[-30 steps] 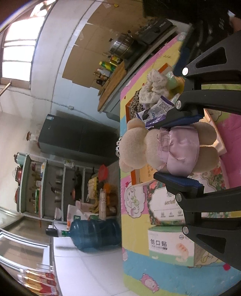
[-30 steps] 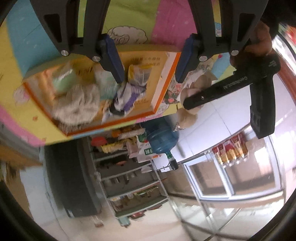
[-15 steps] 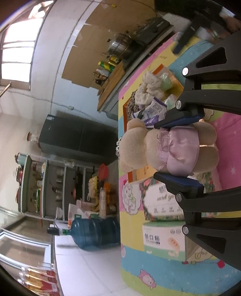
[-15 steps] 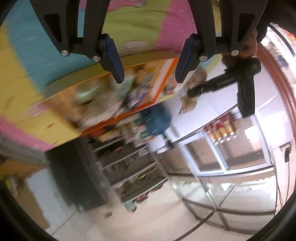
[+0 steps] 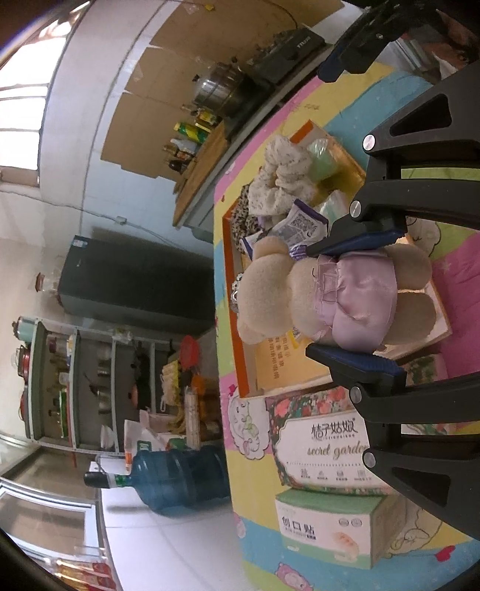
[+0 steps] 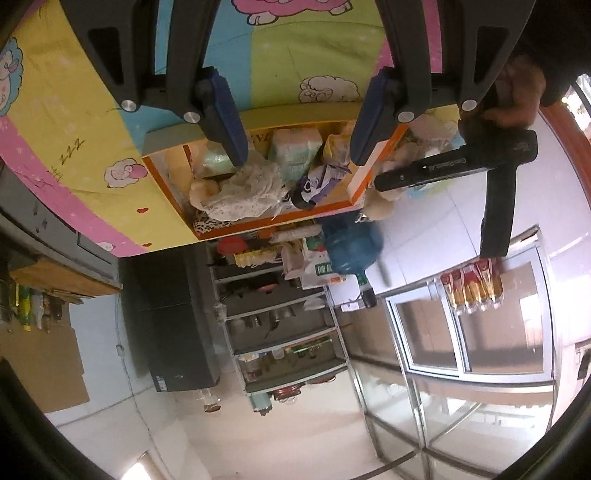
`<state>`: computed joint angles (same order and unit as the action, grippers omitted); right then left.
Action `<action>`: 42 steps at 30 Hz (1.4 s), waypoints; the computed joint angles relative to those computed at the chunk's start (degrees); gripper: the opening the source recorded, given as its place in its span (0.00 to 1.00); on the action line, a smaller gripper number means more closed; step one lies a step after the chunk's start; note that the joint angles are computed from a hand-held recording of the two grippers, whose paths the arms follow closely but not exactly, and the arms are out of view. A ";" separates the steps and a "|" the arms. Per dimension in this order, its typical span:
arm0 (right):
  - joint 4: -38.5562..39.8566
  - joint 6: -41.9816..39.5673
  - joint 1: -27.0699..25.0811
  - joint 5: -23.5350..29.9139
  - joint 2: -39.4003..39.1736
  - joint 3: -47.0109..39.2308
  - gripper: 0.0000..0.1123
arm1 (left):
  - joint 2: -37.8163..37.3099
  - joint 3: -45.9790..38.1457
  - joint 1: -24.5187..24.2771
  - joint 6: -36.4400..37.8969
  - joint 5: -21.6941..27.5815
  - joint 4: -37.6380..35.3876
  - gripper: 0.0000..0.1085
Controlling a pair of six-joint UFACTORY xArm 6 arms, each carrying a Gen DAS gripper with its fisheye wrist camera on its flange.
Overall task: Organize soft objects
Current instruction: 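Release the teddy bear into the box with the left gripper while the right gripper releases the bread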
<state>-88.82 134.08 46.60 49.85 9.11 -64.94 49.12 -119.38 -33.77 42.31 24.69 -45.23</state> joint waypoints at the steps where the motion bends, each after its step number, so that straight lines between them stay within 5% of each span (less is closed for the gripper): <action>1: -0.07 -0.08 -0.42 -0.56 0.26 -0.23 0.52 | 0.88 -1.18 -0.09 -1.69 0.27 1.69 0.44; 10: -1.00 0.54 -2.54 -3.92 0.99 -0.27 0.52 | 9.22 -13.57 -0.09 -12.21 6.82 11.51 0.49; 16: -1.09 0.57 -3.54 -5.29 1.66 -0.92 0.52 | 10.14 -14.40 -0.30 -12.24 5.80 12.14 0.60; 42: 2.08 -8.26 -1.70 -5.15 6.61 -10.44 0.52 | -7.83 10.28 0.56 9.84 -3.59 -10.21 0.64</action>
<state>-86.74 125.82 44.89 44.69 15.72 -75.38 41.29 -109.10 -33.21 52.14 21.09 -55.44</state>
